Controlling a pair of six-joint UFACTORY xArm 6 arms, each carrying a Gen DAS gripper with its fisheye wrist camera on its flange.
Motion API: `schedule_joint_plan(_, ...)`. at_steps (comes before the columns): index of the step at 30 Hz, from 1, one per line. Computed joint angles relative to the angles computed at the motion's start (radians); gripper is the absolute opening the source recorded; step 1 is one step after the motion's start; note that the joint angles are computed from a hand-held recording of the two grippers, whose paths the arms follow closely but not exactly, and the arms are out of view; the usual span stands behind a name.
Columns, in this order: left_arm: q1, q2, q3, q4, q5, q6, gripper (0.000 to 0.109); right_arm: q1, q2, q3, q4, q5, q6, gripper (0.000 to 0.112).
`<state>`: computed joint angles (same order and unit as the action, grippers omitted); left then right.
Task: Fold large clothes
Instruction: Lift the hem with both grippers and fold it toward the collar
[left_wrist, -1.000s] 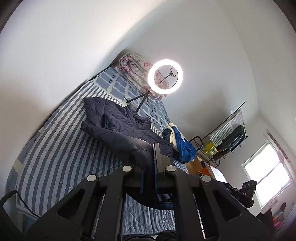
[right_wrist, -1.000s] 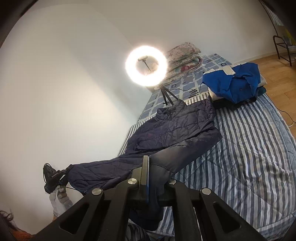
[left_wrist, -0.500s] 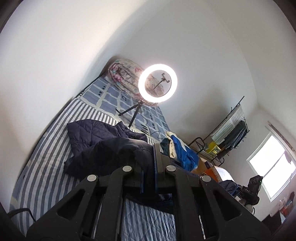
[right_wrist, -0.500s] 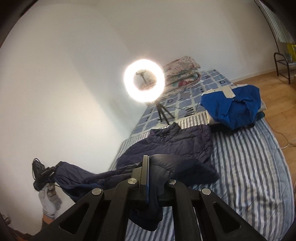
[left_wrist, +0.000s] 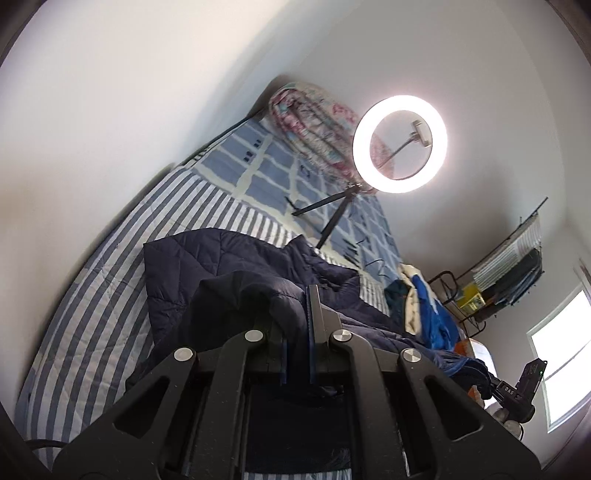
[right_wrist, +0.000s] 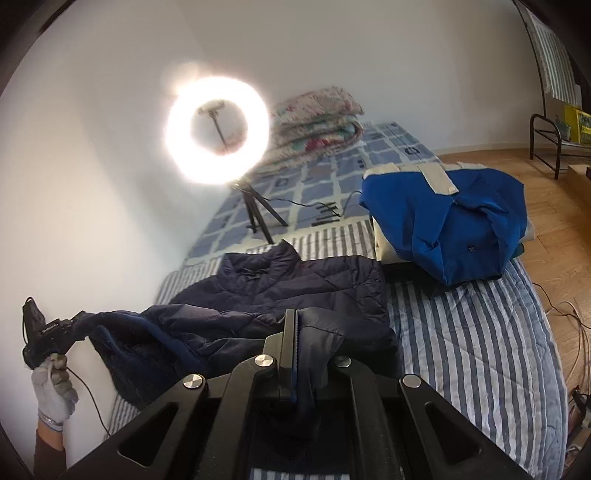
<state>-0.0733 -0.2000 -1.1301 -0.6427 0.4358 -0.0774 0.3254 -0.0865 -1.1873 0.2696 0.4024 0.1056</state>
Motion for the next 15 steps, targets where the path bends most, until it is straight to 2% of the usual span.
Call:
schedule_joint_plan(10,-0.008,0.299,-0.176,0.141,0.014,-0.102,0.005,-0.025,0.346,-0.291,-0.223,0.101,0.15,0.001)
schedule_joint_plan(15,-0.006,0.415,-0.258,0.206,0.018,-0.161,0.005,-0.027,0.466,-0.396,-0.313,0.141,0.206,0.001)
